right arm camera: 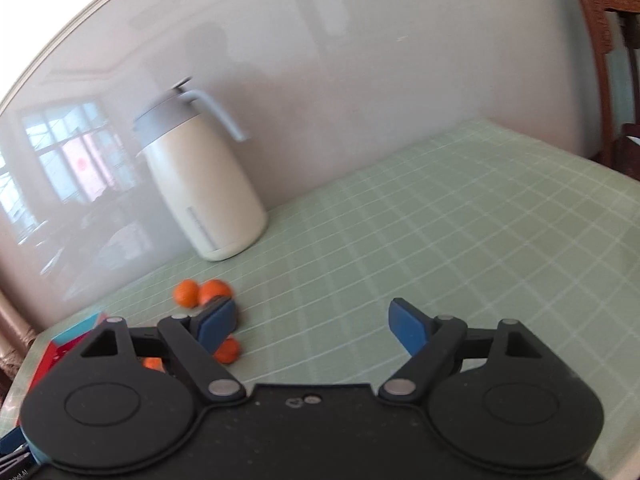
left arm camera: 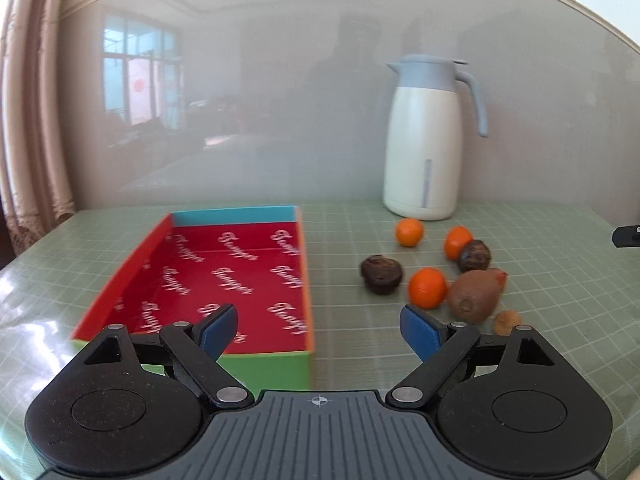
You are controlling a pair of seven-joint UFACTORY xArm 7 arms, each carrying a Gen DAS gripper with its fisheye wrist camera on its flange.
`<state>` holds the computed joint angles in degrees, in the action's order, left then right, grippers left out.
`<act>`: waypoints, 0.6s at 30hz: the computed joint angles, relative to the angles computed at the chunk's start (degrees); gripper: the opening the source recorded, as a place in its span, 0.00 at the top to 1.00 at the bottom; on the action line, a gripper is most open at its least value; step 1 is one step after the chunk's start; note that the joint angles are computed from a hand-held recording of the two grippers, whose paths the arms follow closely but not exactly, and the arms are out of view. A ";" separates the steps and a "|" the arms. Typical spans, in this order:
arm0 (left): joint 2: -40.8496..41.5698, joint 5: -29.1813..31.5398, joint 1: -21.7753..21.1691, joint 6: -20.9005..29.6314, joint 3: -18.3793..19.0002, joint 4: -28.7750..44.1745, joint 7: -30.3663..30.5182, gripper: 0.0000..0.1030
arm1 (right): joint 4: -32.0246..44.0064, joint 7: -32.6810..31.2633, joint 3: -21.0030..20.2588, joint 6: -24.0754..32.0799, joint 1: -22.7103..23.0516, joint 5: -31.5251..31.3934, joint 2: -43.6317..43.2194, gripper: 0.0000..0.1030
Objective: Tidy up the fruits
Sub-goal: 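Grasp the small tan longan with the left gripper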
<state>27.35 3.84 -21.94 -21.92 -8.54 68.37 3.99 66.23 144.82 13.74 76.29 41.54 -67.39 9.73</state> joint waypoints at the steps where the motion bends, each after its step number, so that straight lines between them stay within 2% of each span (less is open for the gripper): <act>1: 0.28 0.74 0.21 0.68 -0.73 0.53 -0.04 0.15 | -0.87 0.67 0.16 0.34 0.16 0.47 -0.59 0.19; 5: 1.35 1.65 -0.78 3.16 -1.97 2.59 -0.13 0.15 | -3.75 2.66 1.25 1.70 0.37 1.87 -2.76 0.19; 8: 2.35 2.64 -0.36 5.63 -4.25 4.53 -1.13 0.15 | -4.75 3.00 2.19 3.35 0.57 2.93 -3.50 0.19; 15: 4.87 2.87 -3.75 9.35 -4.18 9.08 -0.56 0.15 | -7.16 5.60 3.44 3.95 0.29 3.46 -5.49 0.19; 18: 5.68 2.39 -3.73 11.21 -4.96 10.66 -0.69 0.15 | -7.23 5.52 3.79 4.01 0.08 2.92 -5.58 0.19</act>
